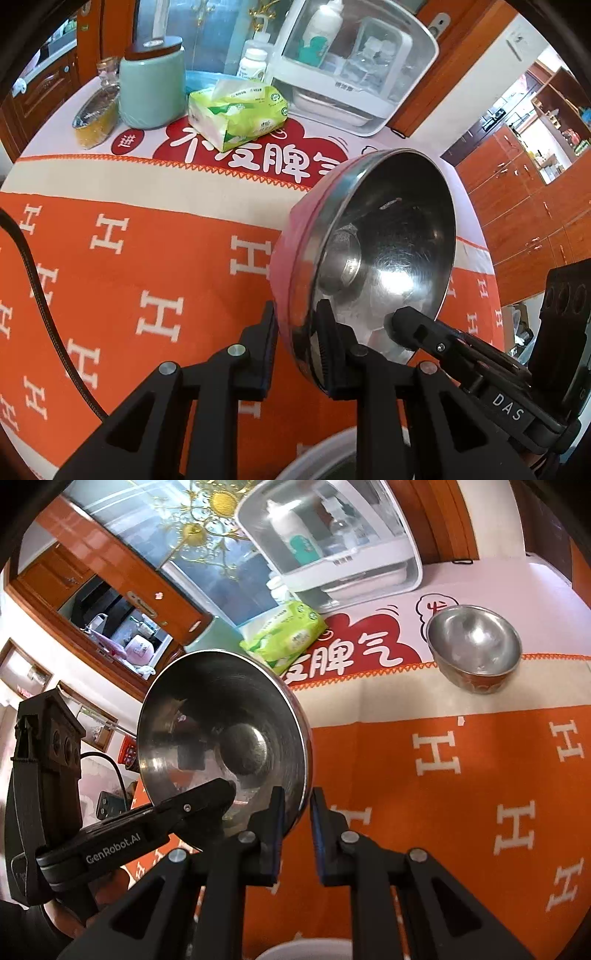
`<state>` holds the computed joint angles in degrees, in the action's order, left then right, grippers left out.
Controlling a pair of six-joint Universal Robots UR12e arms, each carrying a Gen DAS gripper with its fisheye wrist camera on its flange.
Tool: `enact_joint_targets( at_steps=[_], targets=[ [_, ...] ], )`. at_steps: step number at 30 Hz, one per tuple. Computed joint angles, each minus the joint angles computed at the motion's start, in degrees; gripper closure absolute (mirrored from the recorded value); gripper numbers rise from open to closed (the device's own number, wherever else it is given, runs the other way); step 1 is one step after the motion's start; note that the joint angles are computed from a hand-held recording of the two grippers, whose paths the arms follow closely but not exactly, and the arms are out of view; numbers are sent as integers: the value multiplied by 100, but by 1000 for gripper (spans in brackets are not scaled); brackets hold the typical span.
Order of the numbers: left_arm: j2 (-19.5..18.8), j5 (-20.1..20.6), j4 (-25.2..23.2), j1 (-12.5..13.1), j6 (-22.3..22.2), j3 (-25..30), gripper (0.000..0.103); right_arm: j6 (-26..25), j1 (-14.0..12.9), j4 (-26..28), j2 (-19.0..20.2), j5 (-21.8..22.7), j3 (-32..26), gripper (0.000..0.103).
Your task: Organize plates and bowls
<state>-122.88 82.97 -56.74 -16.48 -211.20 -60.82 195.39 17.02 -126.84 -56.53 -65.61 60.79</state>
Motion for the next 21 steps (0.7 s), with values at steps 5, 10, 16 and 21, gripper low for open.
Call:
enact_joint_targets(
  at_steps=[5, 10, 16, 21],
  targets=[
    [259, 91, 154, -55, 52, -274, 84, -34, 48, -192, -236, -45, 254, 90],
    [528, 222, 358, -114, 33, -563, 84, -185, 110, -350, -440, -104, 458, 90],
    [827, 363, 512, -191, -11, -890, 84, -348, 194, -443, -686, -173, 719, 90],
    [1080, 533, 577, -276, -93, -1180, 83, -441, 253, -489, -864, -121, 945, 89]
  ],
)
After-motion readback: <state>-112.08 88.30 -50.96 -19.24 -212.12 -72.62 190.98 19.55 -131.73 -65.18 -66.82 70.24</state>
